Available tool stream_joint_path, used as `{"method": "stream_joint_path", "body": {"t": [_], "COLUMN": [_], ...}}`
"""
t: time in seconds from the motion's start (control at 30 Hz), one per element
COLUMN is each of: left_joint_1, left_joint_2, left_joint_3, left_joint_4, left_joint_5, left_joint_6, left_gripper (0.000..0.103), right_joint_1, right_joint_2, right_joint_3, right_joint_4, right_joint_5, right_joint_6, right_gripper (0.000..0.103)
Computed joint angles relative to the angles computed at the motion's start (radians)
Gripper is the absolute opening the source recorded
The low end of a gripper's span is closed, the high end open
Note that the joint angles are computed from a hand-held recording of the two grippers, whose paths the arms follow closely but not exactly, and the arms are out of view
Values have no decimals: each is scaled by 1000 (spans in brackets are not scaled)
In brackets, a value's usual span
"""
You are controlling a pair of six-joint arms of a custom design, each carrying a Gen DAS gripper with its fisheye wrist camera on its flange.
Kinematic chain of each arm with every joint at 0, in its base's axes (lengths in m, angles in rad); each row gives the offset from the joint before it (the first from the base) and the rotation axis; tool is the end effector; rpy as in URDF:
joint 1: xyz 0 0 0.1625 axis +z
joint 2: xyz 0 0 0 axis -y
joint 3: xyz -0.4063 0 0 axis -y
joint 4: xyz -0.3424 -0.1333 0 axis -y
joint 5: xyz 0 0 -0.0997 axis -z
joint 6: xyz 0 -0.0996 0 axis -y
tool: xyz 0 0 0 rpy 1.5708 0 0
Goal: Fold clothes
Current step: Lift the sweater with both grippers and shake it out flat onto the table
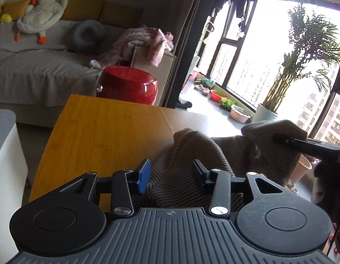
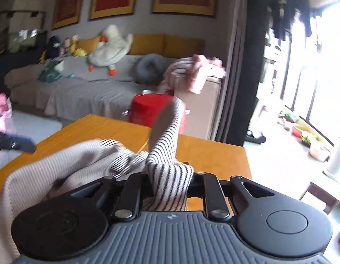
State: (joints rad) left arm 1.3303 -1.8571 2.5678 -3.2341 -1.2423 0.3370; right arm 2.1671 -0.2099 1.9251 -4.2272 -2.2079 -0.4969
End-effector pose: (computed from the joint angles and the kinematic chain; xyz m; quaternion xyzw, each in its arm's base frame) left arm 0.0941 -0.3107 0.3555 0.1778 0.8618 -0.4448 0.1670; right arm 0.3261 -0.3486 -0.0582 0.3187 -0.7969 0.4439 0.2574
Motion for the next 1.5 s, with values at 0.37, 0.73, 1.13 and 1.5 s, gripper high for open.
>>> {"method": "stream_joint_path", "body": {"t": [0.37,0.73,1.13,1.5], "left_joint_1": [-57,-32,-65,-87], "left_joint_2": [76,242,286,244], "left_joint_3": [-12,-42,-38,-131], "left_joint_4": [24,-41,-345,46], "left_joint_5": [51,80,221,56], "left_joint_6": [-20,-28,118,-6], "left_gripper": [93,83,14,92], "right_joint_1": [-154,-128,-52,-26], "right_joint_2": [46,26,20,39], "right_joint_3": [-5,31,12,-121], "right_joint_4": [-48,-94,-114,55], "right_joint_5": [-19,-17,59,99], "right_joint_6": [88,-2,-116,-129], "right_gripper": [17,17,59,44]}}
